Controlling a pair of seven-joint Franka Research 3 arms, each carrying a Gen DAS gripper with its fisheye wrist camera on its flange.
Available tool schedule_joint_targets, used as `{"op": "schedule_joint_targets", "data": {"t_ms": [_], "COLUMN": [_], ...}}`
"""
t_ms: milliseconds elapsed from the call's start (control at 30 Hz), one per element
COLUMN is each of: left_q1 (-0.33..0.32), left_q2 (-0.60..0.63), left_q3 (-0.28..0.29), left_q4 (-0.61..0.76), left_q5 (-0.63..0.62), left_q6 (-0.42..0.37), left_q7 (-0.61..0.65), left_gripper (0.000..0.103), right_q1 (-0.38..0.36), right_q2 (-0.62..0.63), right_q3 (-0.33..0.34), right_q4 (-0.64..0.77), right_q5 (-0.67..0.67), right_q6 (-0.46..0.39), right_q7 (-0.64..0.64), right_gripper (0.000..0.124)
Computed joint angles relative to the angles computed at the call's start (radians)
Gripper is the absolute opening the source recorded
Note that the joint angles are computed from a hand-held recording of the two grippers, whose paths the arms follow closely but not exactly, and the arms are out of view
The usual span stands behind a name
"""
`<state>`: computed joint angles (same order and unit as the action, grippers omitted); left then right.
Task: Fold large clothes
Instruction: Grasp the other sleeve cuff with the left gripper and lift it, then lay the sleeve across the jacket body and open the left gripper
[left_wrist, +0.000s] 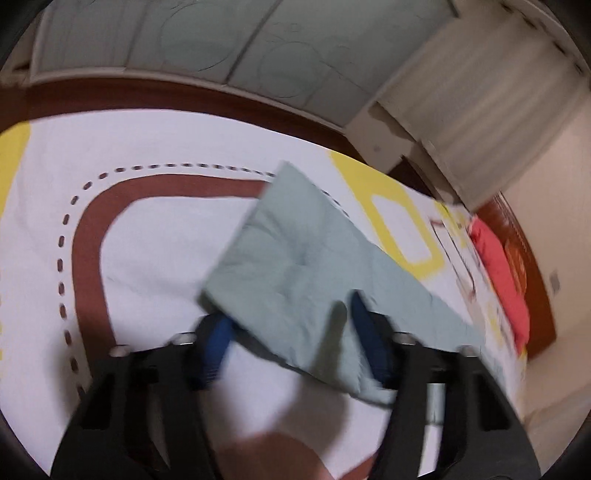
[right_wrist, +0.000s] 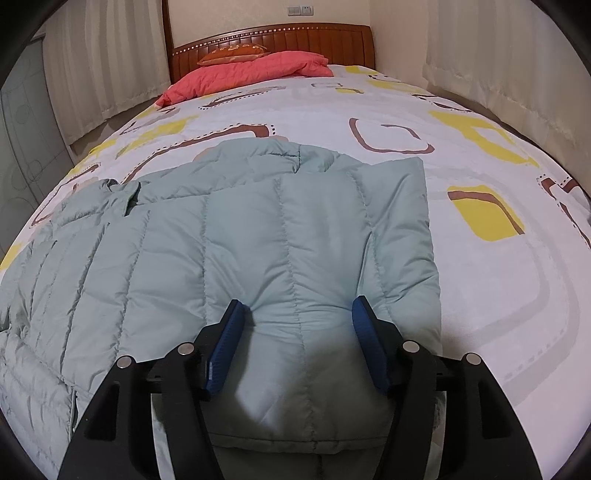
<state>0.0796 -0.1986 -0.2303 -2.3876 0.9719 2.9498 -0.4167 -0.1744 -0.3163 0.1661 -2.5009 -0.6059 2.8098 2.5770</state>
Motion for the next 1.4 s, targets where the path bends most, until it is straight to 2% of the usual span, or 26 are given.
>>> {"op": "schedule_joint_targets", "data": {"t_ms": [33,67,200,400,667,867,1067,1133,1167,1233,1267,1400], "left_q1": [0.014,0.029,0.003,-0.049,-0.235,-0.365,-0.486,-0.531,-0.572,-0.581,-0.612,-0.650], "left_q2": [0.002,0.014,0.029,0.071,0.241,0.437,0.662,0.723,0.762,0.782,0.813,0.890], "left_q3": [-0.001,0.002,-0.004,-0.017,-0.034,-0.081,-0.125,-0.119,-0.096,-0.120,-0.100,-0.100], "left_q4": [-0.002,-0.001,0.032,0.134,0.413,0.652,0.919,0.995,1.045,1.061,1.096,1.190], "left_q5": [0.024,0.056,0.054,0.144,0.158,-0.020,-0.157,-0.181,-0.213,-0.176,-0.225,-0.315], "left_q6": [0.021,0.067,0.016,-0.010,-0.024,-0.060,-0.163,-0.199,-0.215,-0.257,-0.260,-0.324], "left_q7": [-0.030,-0.055,0.017,0.026,0.241,0.570,0.848,0.908,0.961,0.955,1.017,1.141], "left_gripper": [0.021,0.015,0.004,0.003,0.003,0.003,0.003,0.003,0.003,0.003,0.003,0.006], "right_q1": [-0.002,-0.003,-0.004,-0.003,-0.005,-0.010,-0.014,-0.015,-0.016,-0.018,-0.019,-0.018], "right_q2": [0.000,-0.001,-0.002,-0.004,-0.008,-0.010,-0.010,-0.010,-0.010,-0.009,-0.010,-0.009], "right_q3": [0.002,0.005,0.007,0.003,0.004,0.007,0.010,0.012,0.012,0.015,0.016,0.015], "right_q4": [0.000,0.000,0.000,-0.003,-0.007,-0.011,-0.013,-0.013,-0.013,-0.013,-0.013,-0.012], "right_q5": [-0.003,-0.008,-0.021,-0.025,-0.020,-0.014,-0.009,-0.008,-0.008,-0.009,-0.010,-0.009], "right_q6": [-0.001,-0.002,-0.003,0.000,0.007,0.018,0.023,0.023,0.025,0.026,0.026,0.024], "right_q7": [0.004,0.009,0.022,0.025,0.026,0.026,0.023,0.023,0.023,0.026,0.027,0.025], "right_gripper": [0.061,0.061,0.061,0.061,0.061,0.061,0.061,0.061,0.061,0.061,0.061,0.061]}}
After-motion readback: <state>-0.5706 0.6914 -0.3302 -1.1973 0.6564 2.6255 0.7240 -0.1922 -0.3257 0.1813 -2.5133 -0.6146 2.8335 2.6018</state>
